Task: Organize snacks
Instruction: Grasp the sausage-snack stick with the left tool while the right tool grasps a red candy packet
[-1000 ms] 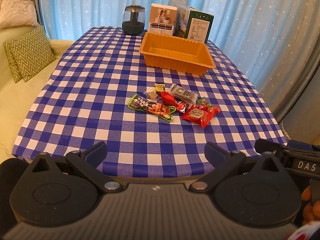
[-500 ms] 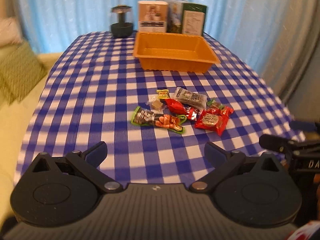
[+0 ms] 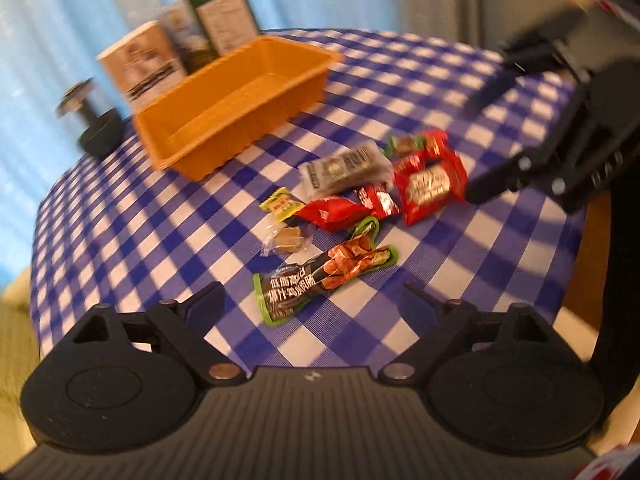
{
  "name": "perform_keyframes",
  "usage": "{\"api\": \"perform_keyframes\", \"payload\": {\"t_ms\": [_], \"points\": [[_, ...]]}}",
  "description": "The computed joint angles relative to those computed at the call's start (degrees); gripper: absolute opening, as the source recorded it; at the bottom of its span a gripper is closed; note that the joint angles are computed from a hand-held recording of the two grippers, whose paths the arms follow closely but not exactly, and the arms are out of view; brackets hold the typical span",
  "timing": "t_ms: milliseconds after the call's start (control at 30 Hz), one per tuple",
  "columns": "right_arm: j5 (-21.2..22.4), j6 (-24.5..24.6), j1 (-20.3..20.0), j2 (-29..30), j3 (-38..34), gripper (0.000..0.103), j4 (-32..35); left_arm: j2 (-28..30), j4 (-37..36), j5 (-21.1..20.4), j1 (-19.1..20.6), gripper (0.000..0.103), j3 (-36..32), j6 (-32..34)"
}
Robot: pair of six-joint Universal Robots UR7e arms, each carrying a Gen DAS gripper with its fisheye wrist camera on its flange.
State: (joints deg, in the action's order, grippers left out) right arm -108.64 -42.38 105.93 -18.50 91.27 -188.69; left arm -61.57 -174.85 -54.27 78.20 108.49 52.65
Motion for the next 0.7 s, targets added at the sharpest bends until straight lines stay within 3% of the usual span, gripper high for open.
{"api": "perform_keyframes", "payload": {"t_ms": [167, 300, 533, 700], "points": [[-1.76, -4.51, -0.4, 2.4, -5.73, 0.071, 8.69, 2.33, 5.76, -2.67, 2.22, 0.086, -4.99, 6.24], [-3.36, -3.15, -0.92, 3.94, -10.03, 0.056, 15.33, 3.87, 10.19, -5.0, 3.24, 0.073, -8.45, 10.13], [-4.87, -1.63, -1.67, 5.06, -12.49, 0.039, 17.4, 6.4, 21.98, -7.49, 4.18, 0.06, -15.01, 15.0], [-3.7, 1.38, -2.41, 3.87, -10.74, 0.035, 16.75, 7.32, 28.89, -6.33, 4.18, 0.046, -17.95, 10.99]]}}
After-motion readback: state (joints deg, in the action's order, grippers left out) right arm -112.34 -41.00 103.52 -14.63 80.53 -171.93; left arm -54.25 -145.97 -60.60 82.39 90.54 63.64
